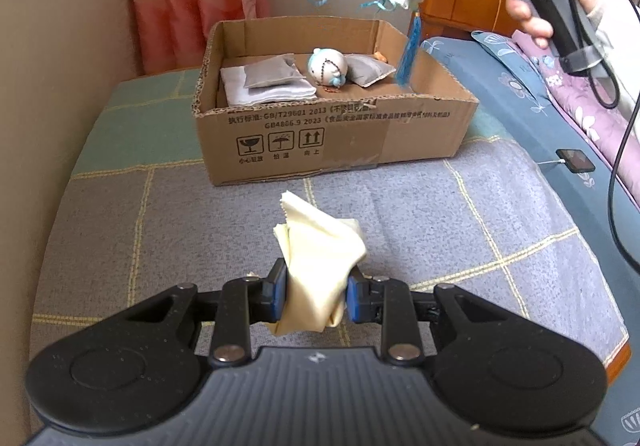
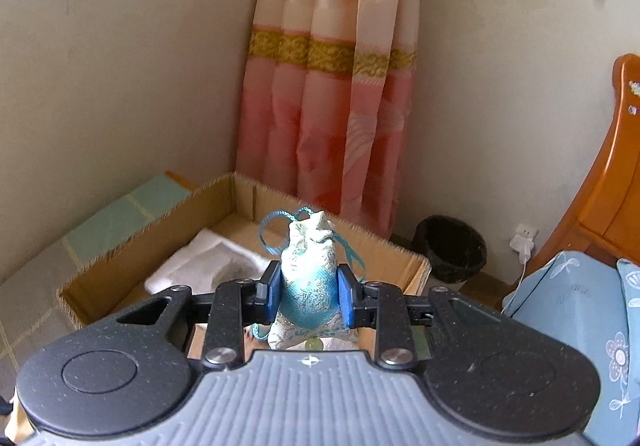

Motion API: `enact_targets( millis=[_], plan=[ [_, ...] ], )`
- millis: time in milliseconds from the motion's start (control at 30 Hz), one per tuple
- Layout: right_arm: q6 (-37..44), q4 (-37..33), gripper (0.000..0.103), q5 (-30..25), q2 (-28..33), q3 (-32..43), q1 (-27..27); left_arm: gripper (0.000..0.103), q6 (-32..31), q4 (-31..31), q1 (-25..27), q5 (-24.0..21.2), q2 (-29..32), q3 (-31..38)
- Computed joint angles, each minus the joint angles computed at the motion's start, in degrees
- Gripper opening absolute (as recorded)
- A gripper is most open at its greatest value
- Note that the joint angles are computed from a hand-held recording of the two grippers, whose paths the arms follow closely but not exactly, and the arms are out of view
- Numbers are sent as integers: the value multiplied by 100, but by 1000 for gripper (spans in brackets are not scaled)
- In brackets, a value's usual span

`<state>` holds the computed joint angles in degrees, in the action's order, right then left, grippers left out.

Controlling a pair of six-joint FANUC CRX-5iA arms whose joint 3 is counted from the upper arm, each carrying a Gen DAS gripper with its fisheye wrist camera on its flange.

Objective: Organize soft objects
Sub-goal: 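Carry the blue sachet with the right tool into the box and release, then carry the yellow cloth with the left tool into the box and release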

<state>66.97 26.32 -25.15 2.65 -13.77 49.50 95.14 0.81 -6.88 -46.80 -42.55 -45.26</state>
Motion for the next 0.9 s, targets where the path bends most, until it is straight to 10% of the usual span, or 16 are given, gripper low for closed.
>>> enact_targets(
  millis=[233,367,567,900],
  plan=[
    [277,-299,34,-273,28,20,30,27,-65,13,-2,19,25,-4],
    [152,-322,81,-491,46,-100,33,28,-108,-17,2,-1,9,16],
    [-115,-521,99,-458,-249,-295,8,27,-23,-213,-104,-42,122,172],
    [-960,155,103,-592,-930,-962,401,27,-385,-326,-8,9,207,612]
  ],
)
